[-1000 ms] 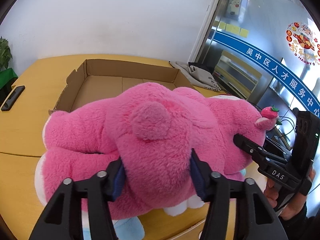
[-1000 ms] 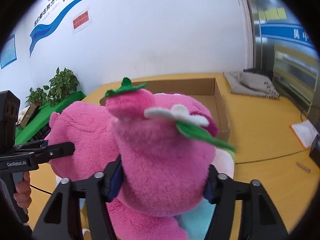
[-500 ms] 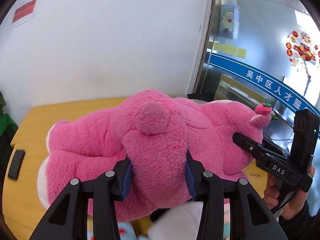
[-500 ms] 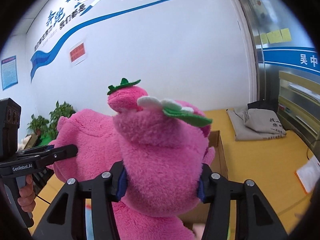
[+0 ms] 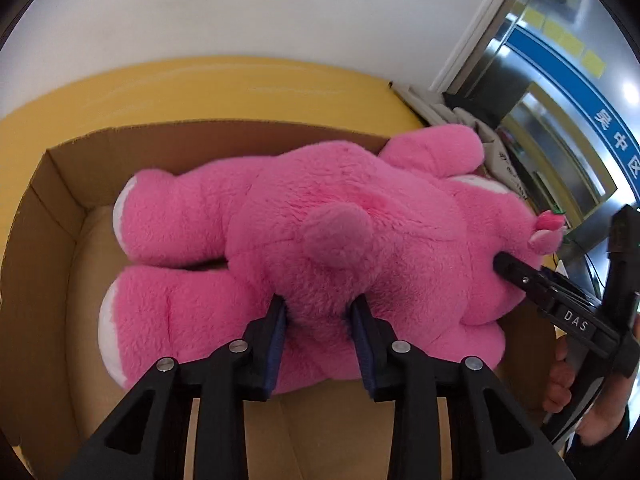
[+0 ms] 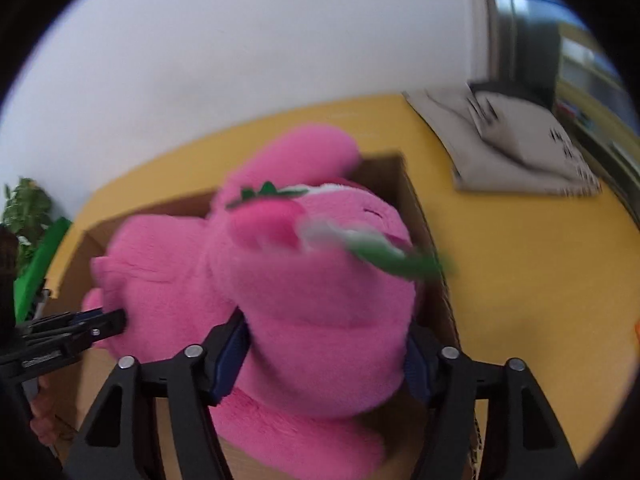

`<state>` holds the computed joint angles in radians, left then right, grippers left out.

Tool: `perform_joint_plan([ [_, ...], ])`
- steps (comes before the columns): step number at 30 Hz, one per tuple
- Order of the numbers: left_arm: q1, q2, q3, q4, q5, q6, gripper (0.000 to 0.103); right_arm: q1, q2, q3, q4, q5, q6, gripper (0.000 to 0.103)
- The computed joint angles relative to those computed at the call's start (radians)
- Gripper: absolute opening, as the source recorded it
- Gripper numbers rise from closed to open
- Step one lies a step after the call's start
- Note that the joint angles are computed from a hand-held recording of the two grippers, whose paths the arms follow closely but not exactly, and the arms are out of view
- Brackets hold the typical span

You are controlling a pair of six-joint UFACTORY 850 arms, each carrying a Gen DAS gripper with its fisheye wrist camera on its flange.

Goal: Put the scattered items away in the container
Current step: 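Lower the pink bear into the box and open both tools, then withdraw both tools from the box back toward the remaining plushes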

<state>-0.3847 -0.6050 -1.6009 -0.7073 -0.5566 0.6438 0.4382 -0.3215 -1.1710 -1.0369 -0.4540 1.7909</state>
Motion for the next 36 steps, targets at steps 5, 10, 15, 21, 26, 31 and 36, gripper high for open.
perform_joint_plan([
  [5,-0.009,0.092,0.082,0.191,0.07,-0.146,0.06,0.001,0.05,0.035,0.005,0.017,-0.011,0.081],
  [10,0.025,0.274,0.267,0.349,0.138,-0.159,0.069,0.075,0.213,0.151,-0.093,0.038,0.029,0.082],
  [15,0.099,0.337,0.374,0.448,0.05,-0.233,0.074,0.144,0.272,0.21,0.17,0.05,-0.279,0.083],
  [21,0.135,0.403,0.511,0.4,0.012,-0.197,0.072,0.166,0.256,0.276,0.379,0.049,-0.449,0.083],
  [26,0.162,0.474,0.59,0.321,-0.025,-0.154,0.073,0.202,0.286,0.299,0.334,-0.008,-0.41,0.082],
  [31,0.169,0.551,0.665,0.341,0.027,-0.186,0.072,0.244,0.326,0.341,0.266,-0.029,-0.328,0.082],
  [36,0.188,0.711,0.75,0.243,0.119,-0.138,0.08,0.333,0.372,0.356,0.066,-0.169,-0.125,0.083],
])
